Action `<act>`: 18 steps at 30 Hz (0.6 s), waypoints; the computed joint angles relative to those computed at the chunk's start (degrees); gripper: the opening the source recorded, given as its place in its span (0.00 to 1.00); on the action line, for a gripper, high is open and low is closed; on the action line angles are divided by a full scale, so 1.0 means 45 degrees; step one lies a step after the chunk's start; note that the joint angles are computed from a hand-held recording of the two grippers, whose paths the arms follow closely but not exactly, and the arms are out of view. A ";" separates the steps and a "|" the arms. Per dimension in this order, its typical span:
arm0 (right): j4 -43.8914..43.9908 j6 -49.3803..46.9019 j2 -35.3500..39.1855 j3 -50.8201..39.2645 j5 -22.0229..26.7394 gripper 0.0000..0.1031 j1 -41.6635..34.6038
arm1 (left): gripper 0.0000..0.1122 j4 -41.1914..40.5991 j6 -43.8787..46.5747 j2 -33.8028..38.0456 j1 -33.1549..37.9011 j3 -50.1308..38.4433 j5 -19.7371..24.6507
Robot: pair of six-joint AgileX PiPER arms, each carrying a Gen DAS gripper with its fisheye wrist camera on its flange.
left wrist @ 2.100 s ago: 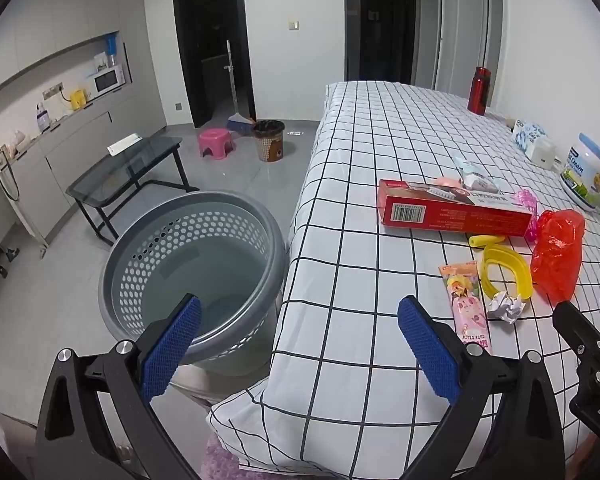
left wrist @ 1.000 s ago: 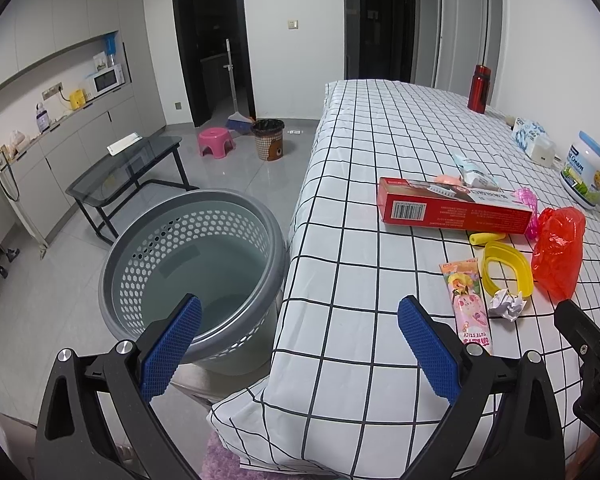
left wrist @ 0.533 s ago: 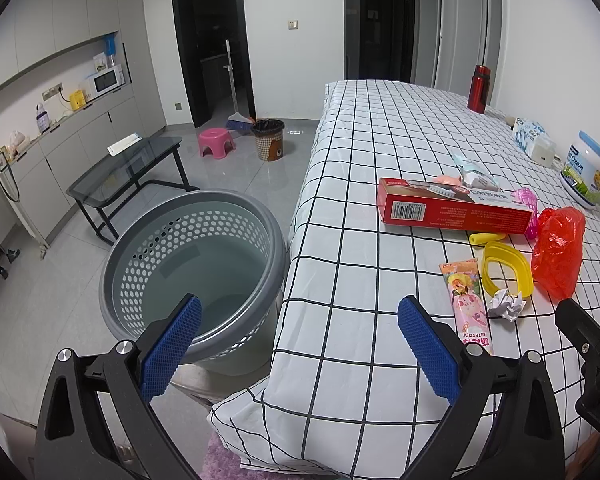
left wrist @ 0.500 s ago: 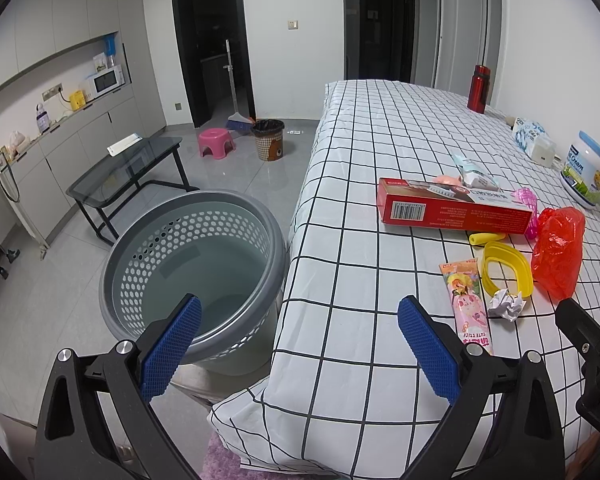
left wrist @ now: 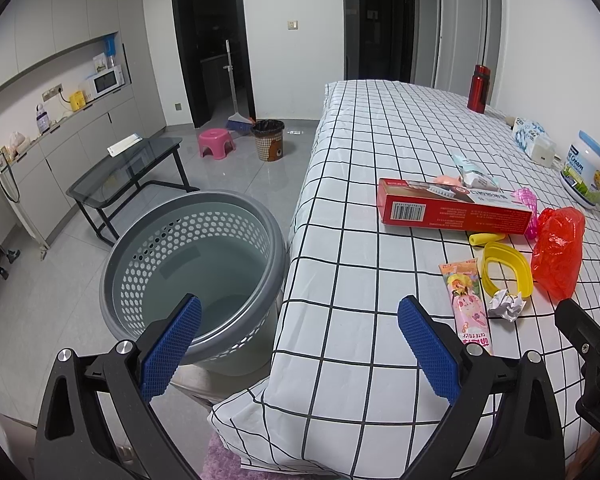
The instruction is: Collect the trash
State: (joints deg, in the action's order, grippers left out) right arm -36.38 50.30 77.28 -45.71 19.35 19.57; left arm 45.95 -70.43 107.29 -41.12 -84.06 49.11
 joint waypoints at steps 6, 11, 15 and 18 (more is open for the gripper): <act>0.0007 0.0012 0.0007 0.0020 -0.0007 0.92 0.0021 | 0.86 -0.0044 0.0030 0.0002 -0.0006 -0.0023 0.0023; 0.0058 -0.0031 -0.0008 0.0042 -0.0033 0.92 0.0026 | 0.86 -0.0044 0.0024 -0.0010 -0.0018 -0.0013 0.0027; 0.0189 -0.0160 -0.0015 0.0050 -0.0049 0.92 0.0003 | 0.86 -0.0036 0.0025 0.0003 -0.0009 -0.0017 0.0010; 0.0501 -0.0499 -0.0089 0.0115 -0.0116 0.92 -0.0118 | 0.86 -0.0053 0.0060 0.0003 -0.0019 -0.0012 0.0018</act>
